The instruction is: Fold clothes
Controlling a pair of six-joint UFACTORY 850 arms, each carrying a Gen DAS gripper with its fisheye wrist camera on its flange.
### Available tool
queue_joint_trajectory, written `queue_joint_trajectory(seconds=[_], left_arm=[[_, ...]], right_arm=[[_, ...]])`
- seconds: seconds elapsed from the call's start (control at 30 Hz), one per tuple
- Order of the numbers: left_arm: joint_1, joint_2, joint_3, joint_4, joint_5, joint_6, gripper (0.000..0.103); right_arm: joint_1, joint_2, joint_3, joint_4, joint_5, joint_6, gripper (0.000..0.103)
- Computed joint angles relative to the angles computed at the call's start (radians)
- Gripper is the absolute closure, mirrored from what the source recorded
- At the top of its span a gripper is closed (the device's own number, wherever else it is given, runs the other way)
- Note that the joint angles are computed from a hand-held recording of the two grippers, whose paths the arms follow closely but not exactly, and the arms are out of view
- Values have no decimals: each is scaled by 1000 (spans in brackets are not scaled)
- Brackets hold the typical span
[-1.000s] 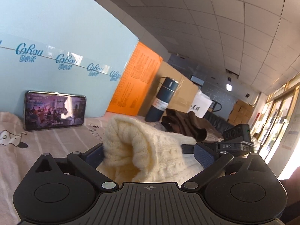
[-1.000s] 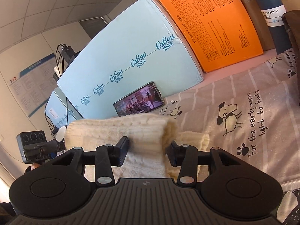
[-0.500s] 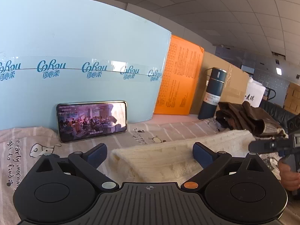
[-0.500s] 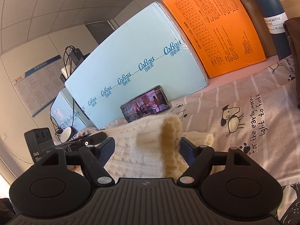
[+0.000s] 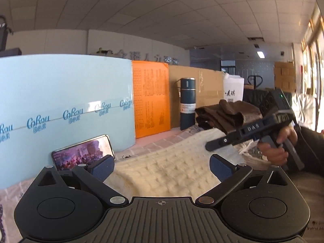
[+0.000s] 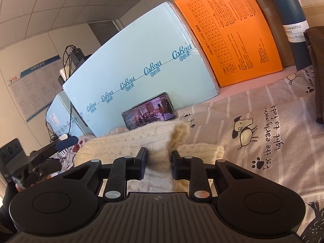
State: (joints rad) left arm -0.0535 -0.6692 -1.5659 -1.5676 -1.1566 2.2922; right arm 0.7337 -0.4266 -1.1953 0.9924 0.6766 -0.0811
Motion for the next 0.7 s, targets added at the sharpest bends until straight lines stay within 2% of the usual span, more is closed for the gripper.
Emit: queue_joint_trajectory(seconds=[0.03, 0.13, 0.2, 0.27, 0.3, 0.43, 0.57, 0.63, 0.7], left_arm=[[-10, 12, 18, -6, 31, 44, 1], [-59, 43, 81, -133, 202, 191, 1], [-90, 34, 80, -218, 293, 205, 1], [-105, 19, 58, -245, 348, 156, 1], [-113, 10, 46, -257, 376, 131, 1], [-137, -3, 21, -242, 484, 72, 0], [-160, -12, -1, -199, 578, 4, 0], [-166, -19, -14, -165, 600, -44, 0], [-165, -38, -52, -75, 596, -162, 0]], right_arm=[[0, -3, -6, 28, 2, -12, 81], [-6, -3, -7, 59, -5, 0, 81], [-6, -6, -12, 98, -3, -25, 76], [6, -12, -21, 161, 35, -87, 65], [13, -15, -25, 188, 59, -116, 56], [24, -30, -48, 280, 105, -222, 40], [23, -52, -83, 378, 92, -338, 39], [22, -57, -90, 405, 88, -363, 37], [21, -61, -96, 432, 83, -385, 35]])
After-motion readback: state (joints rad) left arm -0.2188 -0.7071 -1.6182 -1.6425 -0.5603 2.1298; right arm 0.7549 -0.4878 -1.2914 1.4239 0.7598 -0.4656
